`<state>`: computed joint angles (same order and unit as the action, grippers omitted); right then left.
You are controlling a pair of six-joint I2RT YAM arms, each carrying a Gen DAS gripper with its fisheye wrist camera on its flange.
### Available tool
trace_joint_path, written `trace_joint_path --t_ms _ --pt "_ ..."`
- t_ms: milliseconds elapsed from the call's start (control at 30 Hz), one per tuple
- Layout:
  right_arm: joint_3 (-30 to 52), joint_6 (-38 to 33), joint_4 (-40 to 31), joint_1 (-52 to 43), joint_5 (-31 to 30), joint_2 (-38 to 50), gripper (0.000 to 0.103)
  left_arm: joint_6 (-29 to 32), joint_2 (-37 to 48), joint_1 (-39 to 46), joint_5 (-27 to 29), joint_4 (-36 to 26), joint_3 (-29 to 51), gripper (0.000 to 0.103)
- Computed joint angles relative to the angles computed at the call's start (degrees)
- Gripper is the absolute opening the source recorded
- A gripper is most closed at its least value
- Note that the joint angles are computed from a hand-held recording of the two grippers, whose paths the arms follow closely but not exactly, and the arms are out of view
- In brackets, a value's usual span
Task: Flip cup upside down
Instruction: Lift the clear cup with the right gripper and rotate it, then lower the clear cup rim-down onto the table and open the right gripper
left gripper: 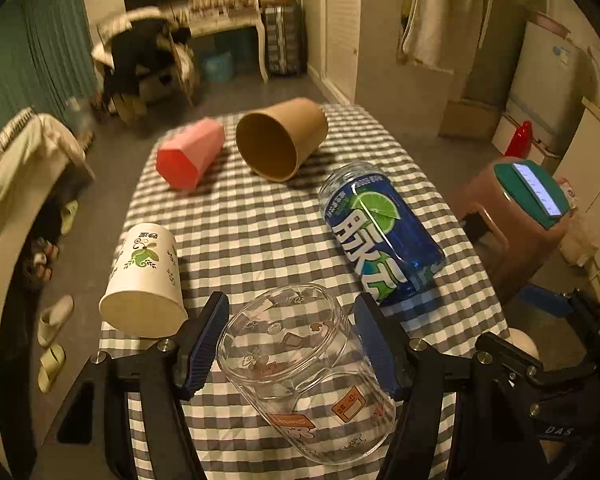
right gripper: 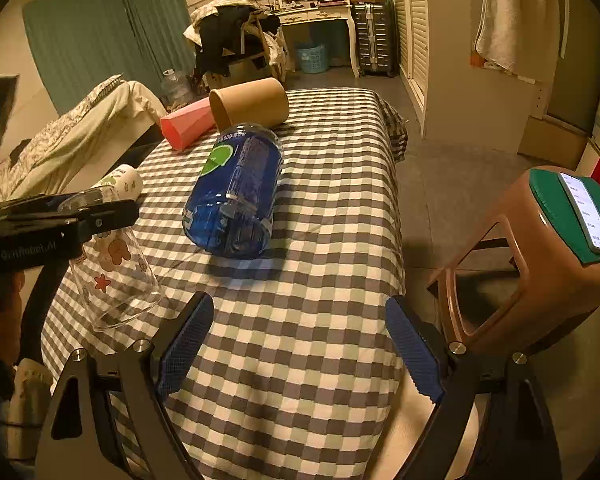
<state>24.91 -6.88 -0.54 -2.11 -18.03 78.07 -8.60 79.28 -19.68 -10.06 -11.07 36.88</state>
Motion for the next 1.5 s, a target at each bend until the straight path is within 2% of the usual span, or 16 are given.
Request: trace_joint_path --t_ms 133,200,300,333,433,767,900,967,1100,1300,1500 --pt "-0.02 0.99 0.08 1.23 1.86 0.47 0.088 -2.76 -4.32 -5.19 -6.53 4.15 -5.58 0.067" --pt "0.04 1.33 0.01 1.63 2.31 0.46 0.088 -3.00 -6.19 -5.65 -6.39 4.32 -7.28 0.067" --pt "0.03 1.68 -0.17 2.48 3.05 0.02 0.088 -5.11 -5.54 -4.36 0.92 2.06 -7.58 0.067" --pt "-0.02 1.78 -0.23 2.83 3.17 -0.23 0.088 -5.25 -4.92 -4.51 1.71 2.37 -7.79 0.067" --pt "-0.18 2.13 -0.18 3.59 3.38 -0.66 0.088 -5.72 -3.43 -5.72 -0.72 3.21 -7.87 0.066" --pt "-0.98 1.79 -1.18 1.84 3.48 -2.92 0.088 -6.08 -7.59 -8.17 -3.27 3.10 -9.15 0.067" --pt "-0.89 1.26 -2.37 0.26 3.40 -4.31 0.088 -5.84 -9.08 -9.00 -4.45 3.05 -8.94 0.083" --pt "-0.98 1.06 -3.20 -0.36 3.65 -5.50 0.088 -5.57 -10.57 -8.81 -4.02 3.09 -8.99 0.083" --pt "-1.30 0.82 -5.49 -1.57 4.51 -9.36 0.088 -4.87 -13.67 -8.70 -3.53 2.78 -8.67 0.083" --pt "-1.43 1.23 -10.77 -2.12 6.21 -19.41 0.088 -3.39 -23.55 -9.26 -5.45 0.88 -8.99 0.086" --pt "-0.74 3.22 -17.76 0.09 8.33 -33.05 0.088 -3.46 -36.35 -7.81 -7.32 -6.23 -9.42 0.087"
